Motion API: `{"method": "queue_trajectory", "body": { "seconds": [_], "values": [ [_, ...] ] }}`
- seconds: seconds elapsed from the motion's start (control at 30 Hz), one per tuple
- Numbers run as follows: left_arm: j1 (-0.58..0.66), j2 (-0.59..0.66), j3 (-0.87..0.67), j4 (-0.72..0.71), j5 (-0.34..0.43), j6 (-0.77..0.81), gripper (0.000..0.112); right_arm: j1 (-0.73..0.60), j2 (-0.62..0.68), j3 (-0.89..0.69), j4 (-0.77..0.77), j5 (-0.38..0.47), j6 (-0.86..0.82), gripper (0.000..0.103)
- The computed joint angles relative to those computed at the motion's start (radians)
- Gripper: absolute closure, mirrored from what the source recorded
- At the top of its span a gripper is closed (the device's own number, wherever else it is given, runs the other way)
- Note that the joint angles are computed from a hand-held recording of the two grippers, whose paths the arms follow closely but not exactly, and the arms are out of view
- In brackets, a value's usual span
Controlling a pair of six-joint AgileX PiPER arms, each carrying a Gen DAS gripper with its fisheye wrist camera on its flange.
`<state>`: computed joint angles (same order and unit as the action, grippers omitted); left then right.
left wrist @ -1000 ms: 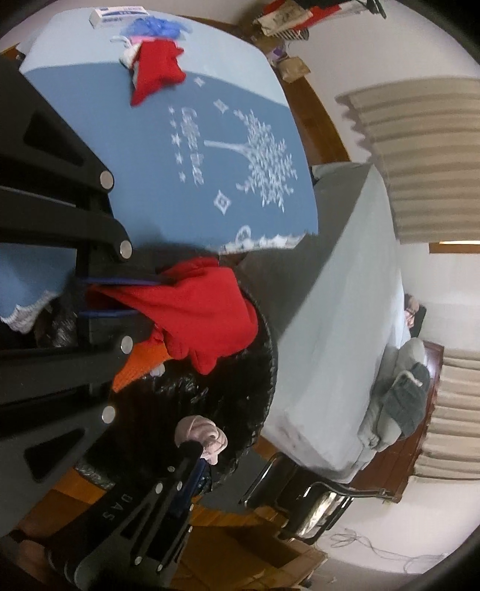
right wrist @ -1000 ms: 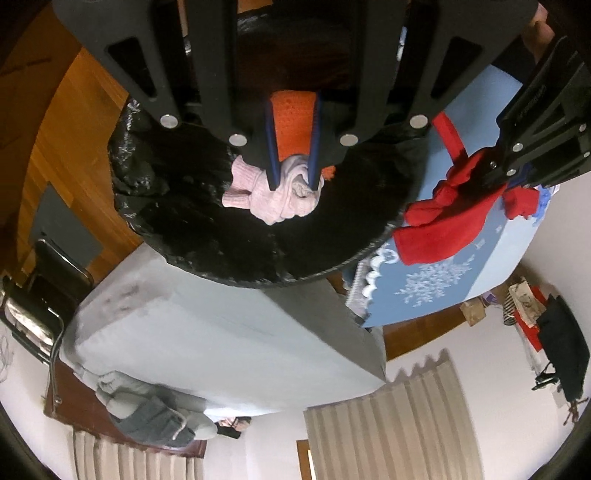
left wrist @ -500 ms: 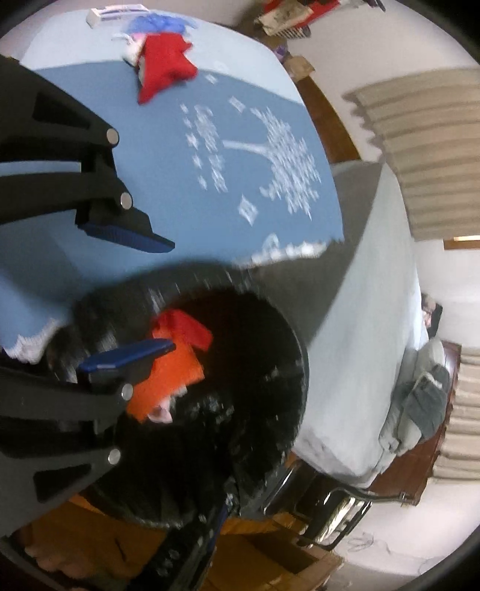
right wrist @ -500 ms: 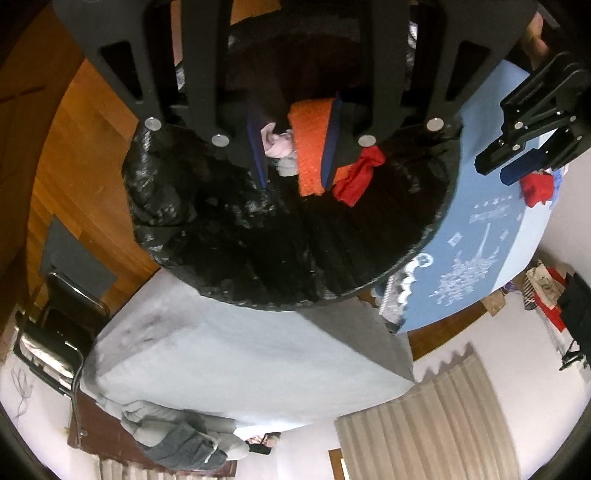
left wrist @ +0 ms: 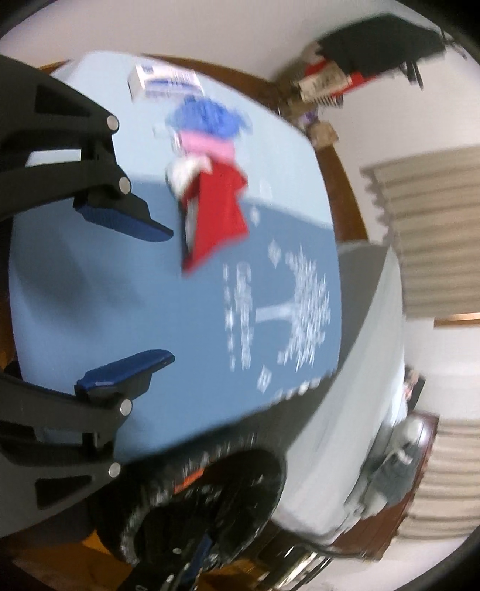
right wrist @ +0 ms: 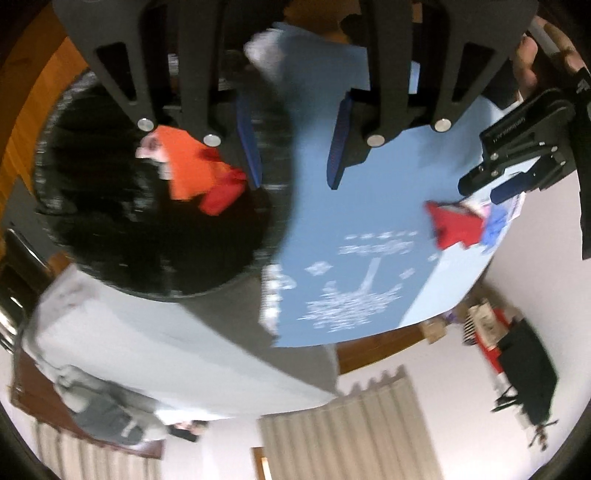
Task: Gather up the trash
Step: 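Move both open tools back from the bin to the table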
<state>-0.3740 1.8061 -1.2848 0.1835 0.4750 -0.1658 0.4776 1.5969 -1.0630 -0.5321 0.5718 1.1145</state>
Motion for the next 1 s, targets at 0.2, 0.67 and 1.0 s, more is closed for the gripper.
{"method": "queue_trajectory", "body": {
  "seconds": [0.2, 0.67, 1.0],
  "values": [
    [0.201, -0.044, 0.055, -0.045, -0.048, 0.110, 0.049, 0.115, 0.163, -0.217, 0.031, 0.031, -0.018, 0.066],
    [0.538, 0.030, 0.030, -0.322, -0.115, 0.482, 0.037, 0.245, 0.527, -0.749, 0.110, 0.184, -0.163, 0.061],
    [0.599, 0.138, -0.030, -0.422, -0.125, 0.595, 0.031, 0.242, 0.729, -1.050, 0.146, 0.292, -0.246, 0.054]
  ]
}}
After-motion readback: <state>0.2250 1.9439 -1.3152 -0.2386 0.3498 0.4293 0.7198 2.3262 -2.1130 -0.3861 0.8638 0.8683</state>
